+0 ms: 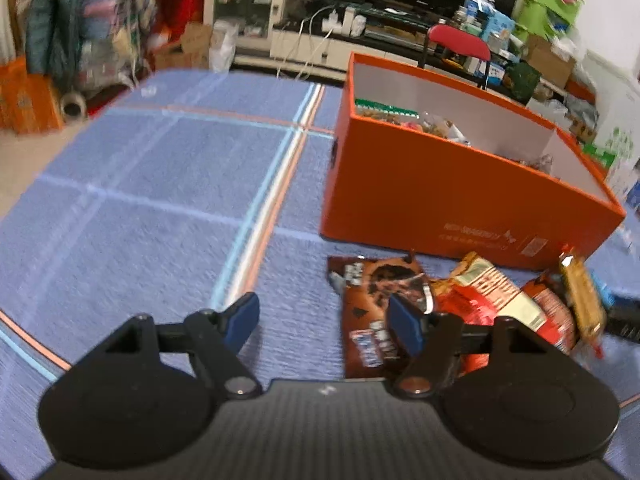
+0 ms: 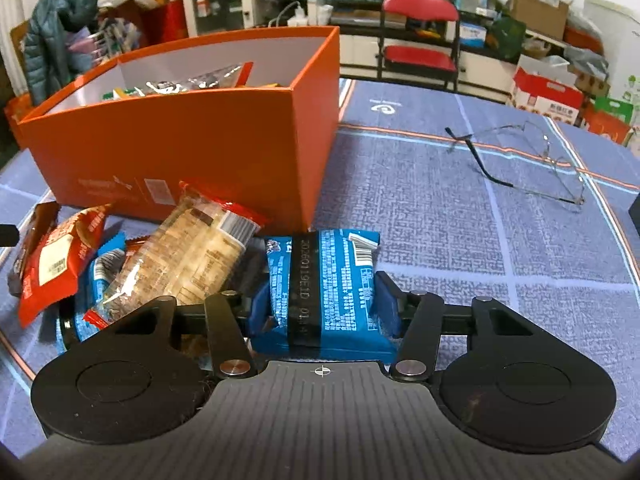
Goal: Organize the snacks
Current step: 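Grasp the brown cookie packet with the left tool while the right tool grasps the blue wafer bar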
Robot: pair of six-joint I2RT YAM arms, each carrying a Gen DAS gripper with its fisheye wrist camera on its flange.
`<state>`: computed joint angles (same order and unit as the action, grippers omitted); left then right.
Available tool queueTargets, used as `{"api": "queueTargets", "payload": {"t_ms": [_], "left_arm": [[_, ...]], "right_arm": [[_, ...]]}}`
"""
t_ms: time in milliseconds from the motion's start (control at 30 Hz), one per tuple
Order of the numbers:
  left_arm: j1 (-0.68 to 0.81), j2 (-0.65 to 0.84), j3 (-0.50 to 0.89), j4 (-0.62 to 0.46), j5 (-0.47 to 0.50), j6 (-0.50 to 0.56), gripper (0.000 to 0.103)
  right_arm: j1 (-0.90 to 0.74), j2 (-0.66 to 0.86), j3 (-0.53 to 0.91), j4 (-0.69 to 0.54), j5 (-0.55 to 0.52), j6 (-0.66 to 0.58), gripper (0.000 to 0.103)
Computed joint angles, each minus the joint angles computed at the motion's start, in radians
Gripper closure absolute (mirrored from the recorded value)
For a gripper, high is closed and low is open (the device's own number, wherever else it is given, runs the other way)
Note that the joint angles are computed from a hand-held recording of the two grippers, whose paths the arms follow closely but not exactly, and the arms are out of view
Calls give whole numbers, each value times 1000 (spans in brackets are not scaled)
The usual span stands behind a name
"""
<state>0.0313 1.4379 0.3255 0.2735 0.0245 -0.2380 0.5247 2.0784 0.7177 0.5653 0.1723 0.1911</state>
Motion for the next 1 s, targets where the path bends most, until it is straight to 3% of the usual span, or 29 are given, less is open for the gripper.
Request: {"api": "queueTargets", "payload": {"t_ms": [200, 300, 467, 733, 1000], "left_arm": [[-99, 73, 15, 87, -80, -69, 28], [-84, 97, 19, 107, -35, -88, 28], [-87, 174, 25, 149, -70, -63, 26], [-70, 181, -16, 198, -91, 111, 26], [38, 164, -71, 251, -22, 232, 25]], "right_arm": [[10, 8, -8, 20, 11, -6, 59], [9, 8, -17, 34, 6, -11, 59], [13, 13, -14, 38, 2, -8, 57], [19, 37, -43, 123, 15, -12, 57], [50, 56, -52, 160, 74, 21, 56]]}}
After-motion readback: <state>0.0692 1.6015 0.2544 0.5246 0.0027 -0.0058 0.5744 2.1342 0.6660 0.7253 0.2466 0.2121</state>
